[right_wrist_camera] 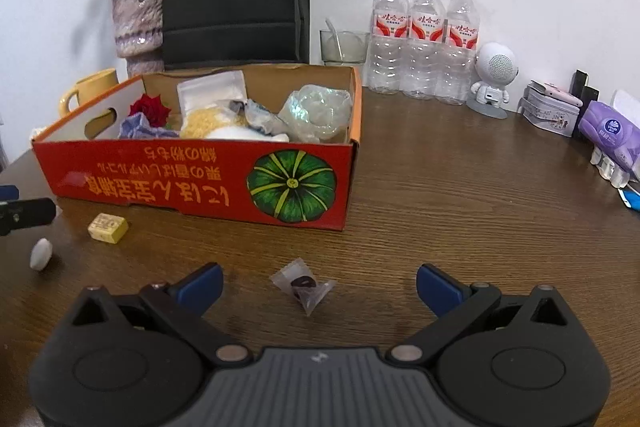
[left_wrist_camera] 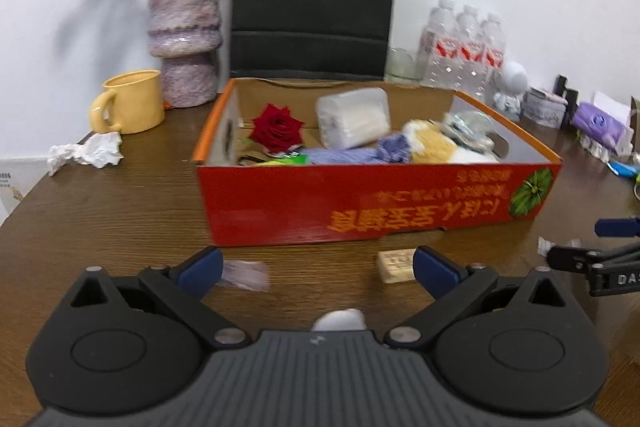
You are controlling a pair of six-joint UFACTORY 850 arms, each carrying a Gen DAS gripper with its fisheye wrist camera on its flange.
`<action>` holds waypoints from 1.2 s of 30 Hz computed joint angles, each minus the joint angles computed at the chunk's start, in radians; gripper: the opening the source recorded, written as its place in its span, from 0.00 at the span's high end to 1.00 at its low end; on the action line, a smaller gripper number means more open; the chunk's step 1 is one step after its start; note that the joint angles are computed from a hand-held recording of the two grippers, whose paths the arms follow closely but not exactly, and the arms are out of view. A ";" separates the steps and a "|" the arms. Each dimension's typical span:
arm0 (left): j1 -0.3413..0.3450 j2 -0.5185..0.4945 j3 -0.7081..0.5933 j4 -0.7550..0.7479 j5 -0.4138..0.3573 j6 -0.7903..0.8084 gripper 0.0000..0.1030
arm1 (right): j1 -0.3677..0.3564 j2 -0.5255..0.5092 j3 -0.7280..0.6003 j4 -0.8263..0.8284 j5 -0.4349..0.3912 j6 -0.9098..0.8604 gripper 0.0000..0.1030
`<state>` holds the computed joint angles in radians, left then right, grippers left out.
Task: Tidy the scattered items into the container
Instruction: 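Grasp the small yellow cube with the left tool while the right tool grasps the clear wrapper, then carry yellow cube and clear wrapper into the box and open both tools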
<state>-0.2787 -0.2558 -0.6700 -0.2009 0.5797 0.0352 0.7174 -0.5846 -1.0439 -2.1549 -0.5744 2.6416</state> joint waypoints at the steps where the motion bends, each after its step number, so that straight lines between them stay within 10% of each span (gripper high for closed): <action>1: -0.008 -0.007 -0.008 -0.006 -0.006 0.006 0.00 | 0.000 -0.004 -0.004 0.007 0.002 -0.008 0.00; 11: -0.074 -0.094 -0.104 -0.114 -0.066 0.081 0.04 | -0.018 -0.014 -0.011 -0.070 0.038 0.056 0.23; 16: -0.094 -0.119 -0.129 -0.215 -0.086 0.173 0.29 | -0.021 -0.011 -0.007 -0.119 0.053 0.085 0.46; 20: -0.092 -0.111 -0.117 -0.159 -0.072 0.118 0.69 | -0.021 -0.002 0.007 -0.189 0.055 0.125 0.82; 36: -0.092 -0.103 -0.097 -0.129 -0.027 0.079 0.70 | -0.020 0.010 0.032 -0.276 0.015 0.221 0.85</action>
<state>-0.3705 -0.3590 -0.7674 -0.3295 0.5530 0.1146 0.6971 -0.5750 -1.0117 -2.4309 -0.5595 2.8629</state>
